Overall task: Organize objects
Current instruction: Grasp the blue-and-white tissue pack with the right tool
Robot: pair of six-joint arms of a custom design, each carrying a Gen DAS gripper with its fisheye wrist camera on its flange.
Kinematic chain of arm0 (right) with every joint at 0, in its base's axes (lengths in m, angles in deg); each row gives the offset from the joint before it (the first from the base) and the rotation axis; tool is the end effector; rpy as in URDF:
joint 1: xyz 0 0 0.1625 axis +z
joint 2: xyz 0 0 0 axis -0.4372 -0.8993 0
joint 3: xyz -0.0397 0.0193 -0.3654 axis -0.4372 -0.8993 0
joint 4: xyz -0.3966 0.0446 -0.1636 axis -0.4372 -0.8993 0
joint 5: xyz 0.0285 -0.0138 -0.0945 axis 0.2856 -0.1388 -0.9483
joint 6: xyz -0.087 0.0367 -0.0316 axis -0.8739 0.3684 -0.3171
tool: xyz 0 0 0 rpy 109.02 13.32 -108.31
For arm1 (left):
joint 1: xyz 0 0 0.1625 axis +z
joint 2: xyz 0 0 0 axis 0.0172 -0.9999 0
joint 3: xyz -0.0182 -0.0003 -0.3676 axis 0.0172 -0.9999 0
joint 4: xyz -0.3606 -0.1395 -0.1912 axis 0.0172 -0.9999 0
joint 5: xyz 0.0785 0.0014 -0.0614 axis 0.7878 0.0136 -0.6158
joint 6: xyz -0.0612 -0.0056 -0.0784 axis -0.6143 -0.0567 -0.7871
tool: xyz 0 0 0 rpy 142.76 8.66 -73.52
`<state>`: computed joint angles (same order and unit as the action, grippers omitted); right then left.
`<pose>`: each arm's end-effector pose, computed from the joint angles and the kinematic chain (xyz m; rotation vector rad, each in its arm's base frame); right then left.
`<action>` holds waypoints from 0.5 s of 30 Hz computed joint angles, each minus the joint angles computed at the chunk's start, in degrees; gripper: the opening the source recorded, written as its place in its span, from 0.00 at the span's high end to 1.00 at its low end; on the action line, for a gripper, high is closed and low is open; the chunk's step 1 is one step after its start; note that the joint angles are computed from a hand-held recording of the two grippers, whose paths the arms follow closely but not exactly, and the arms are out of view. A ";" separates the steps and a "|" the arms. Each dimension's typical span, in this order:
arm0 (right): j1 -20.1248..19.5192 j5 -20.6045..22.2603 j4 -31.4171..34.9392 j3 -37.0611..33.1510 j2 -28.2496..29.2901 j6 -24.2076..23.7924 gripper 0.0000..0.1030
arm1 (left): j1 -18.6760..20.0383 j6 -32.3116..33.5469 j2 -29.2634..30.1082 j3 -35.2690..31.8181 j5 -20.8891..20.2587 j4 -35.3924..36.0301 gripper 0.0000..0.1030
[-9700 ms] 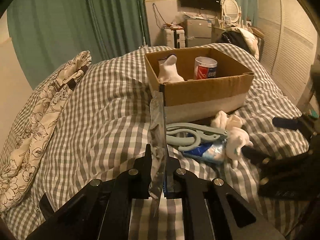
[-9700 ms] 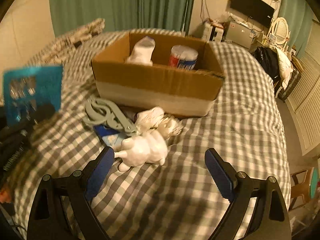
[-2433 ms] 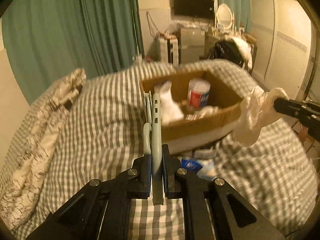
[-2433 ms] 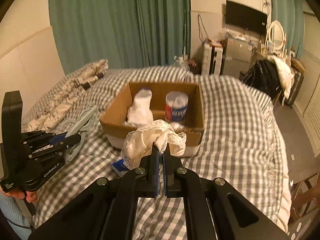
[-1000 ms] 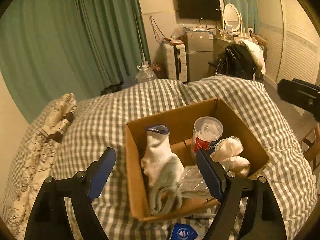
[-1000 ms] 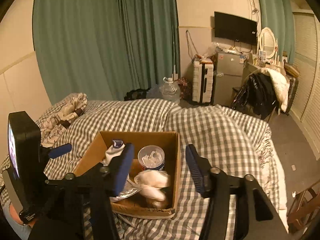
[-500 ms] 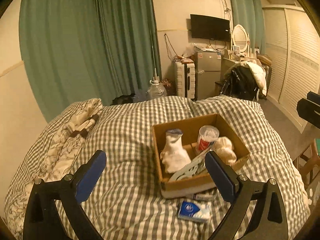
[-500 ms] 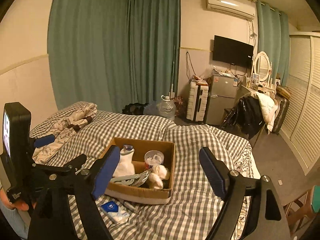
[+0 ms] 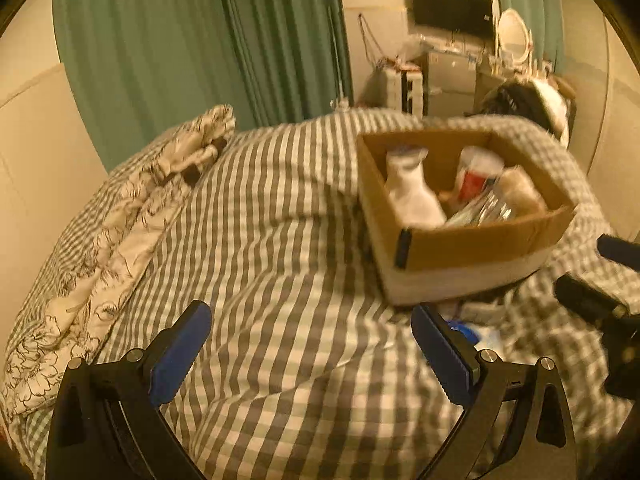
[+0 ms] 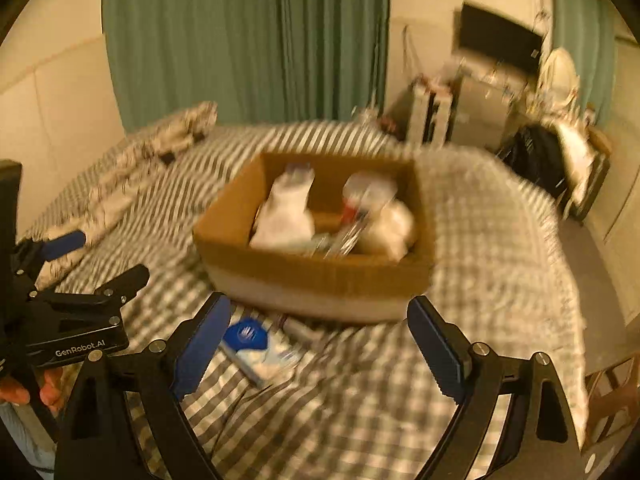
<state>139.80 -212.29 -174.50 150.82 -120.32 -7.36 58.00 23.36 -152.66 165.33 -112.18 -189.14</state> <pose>0.3376 -0.5753 0.0448 0.7274 -2.3305 0.7871 -0.1023 -0.6043 0.2533 0.2551 2.0145 -0.8805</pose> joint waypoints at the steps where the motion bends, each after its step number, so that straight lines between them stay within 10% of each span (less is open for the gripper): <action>1: -0.56 0.98 1.33 -0.47 0.84 0.37 0.12 | 0.44 -0.57 0.27 -0.20 0.16 0.81 0.00; 11: -1.76 -4.10 15.02 -6.96 9.57 -1.66 0.15 | 3.33 -6.75 -1.33 -0.49 -2.57 5.66 0.00; 15: -2.15 -5.82 19.79 -9.99 11.98 -0.59 0.47 | 3.57 -7.88 -2.13 -0.14 -3.50 6.28 0.00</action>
